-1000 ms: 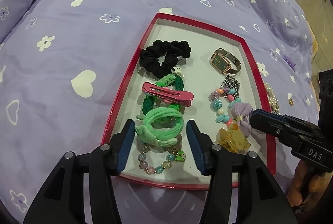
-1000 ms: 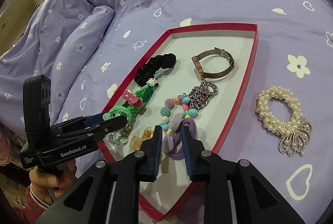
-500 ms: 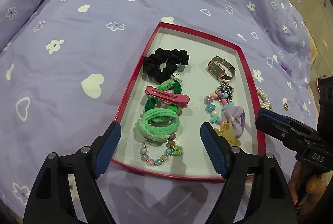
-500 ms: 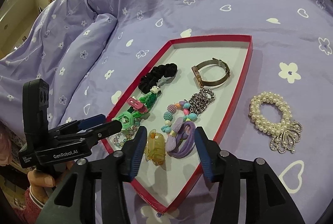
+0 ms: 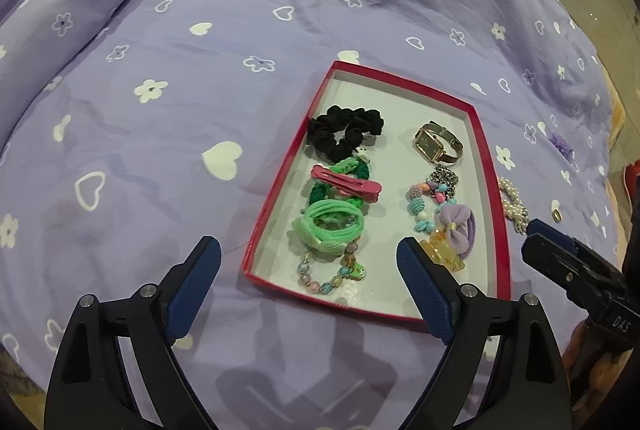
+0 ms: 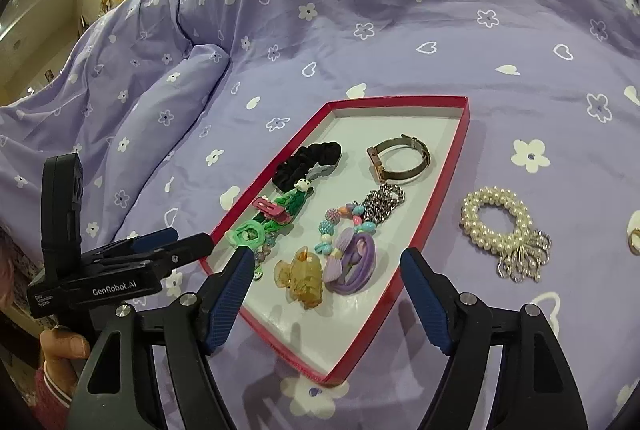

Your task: Organize jewelry

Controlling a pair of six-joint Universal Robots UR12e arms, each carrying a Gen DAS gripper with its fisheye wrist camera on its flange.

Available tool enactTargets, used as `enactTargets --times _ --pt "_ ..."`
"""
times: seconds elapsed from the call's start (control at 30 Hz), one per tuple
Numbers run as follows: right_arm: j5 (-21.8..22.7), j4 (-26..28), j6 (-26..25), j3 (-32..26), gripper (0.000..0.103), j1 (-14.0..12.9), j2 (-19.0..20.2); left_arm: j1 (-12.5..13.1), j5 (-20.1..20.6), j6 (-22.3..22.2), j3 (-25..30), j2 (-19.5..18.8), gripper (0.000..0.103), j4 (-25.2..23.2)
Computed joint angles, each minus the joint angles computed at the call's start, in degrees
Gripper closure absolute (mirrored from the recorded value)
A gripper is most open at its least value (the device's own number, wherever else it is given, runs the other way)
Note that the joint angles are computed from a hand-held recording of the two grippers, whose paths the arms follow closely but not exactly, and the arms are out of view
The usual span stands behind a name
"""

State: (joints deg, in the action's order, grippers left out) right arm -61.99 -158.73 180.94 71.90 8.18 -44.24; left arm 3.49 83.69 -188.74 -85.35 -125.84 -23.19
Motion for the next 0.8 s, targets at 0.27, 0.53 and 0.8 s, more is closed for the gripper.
enactTargets --times 0.27,0.53,0.8 --pt "1.1 -2.2 0.9 2.6 0.021 -0.2 -1.2 0.3 -1.0 -1.9 -3.3 2.0 0.013 3.5" --pt "2.5 -4.5 2.5 5.5 0.019 -0.5 -2.6 1.5 -6.9 -5.5 -7.6 4.4 0.012 9.2" --pt "2.9 -12.0 2.5 9.7 0.013 -0.7 -4.4 -0.2 1.7 -2.4 -10.1 5.9 0.009 13.4"
